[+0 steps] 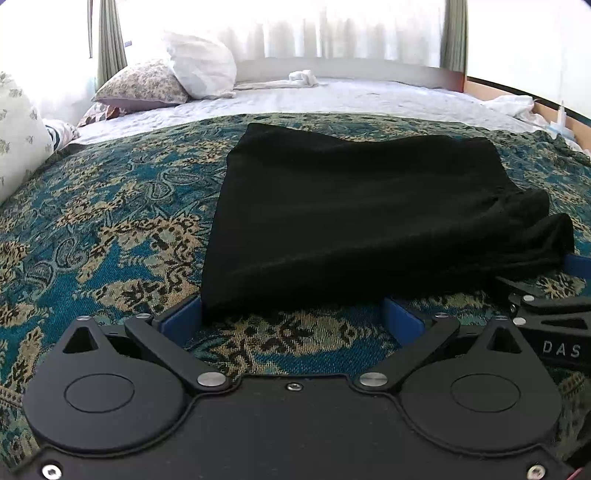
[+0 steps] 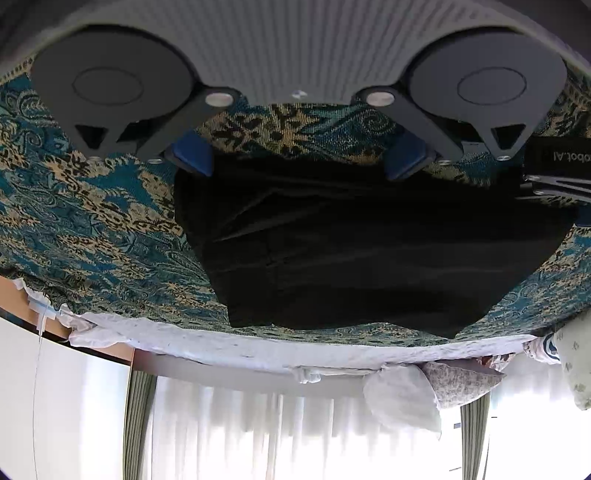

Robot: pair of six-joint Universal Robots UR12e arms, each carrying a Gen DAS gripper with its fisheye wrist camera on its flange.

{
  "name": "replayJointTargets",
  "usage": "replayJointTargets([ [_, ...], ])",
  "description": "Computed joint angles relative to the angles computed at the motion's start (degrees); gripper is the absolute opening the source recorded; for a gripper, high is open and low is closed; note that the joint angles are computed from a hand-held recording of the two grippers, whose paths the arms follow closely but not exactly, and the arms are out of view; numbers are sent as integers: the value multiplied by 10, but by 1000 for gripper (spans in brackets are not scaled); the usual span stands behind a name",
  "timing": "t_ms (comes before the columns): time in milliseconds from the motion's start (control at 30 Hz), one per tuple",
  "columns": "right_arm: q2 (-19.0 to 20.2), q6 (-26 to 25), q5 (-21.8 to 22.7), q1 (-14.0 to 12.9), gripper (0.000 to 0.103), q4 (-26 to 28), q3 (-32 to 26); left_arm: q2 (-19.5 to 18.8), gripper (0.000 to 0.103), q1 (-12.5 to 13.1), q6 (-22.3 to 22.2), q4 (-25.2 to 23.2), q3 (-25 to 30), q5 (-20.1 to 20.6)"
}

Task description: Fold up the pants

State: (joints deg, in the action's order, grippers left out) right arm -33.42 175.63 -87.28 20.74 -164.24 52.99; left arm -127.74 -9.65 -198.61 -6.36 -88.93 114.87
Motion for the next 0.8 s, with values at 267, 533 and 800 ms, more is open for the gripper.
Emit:
replayJointTargets([
  [267,0,2,-7,1,103,-6,4,0,103,2,-23,-12,4,-1],
  [533,0,1,-3,0,103,-3,3,-2,103,2,-37,-17,7,3],
  [800,1,3,0,-1,103,4,-1,-3,103,0,-41,-32,12,10],
])
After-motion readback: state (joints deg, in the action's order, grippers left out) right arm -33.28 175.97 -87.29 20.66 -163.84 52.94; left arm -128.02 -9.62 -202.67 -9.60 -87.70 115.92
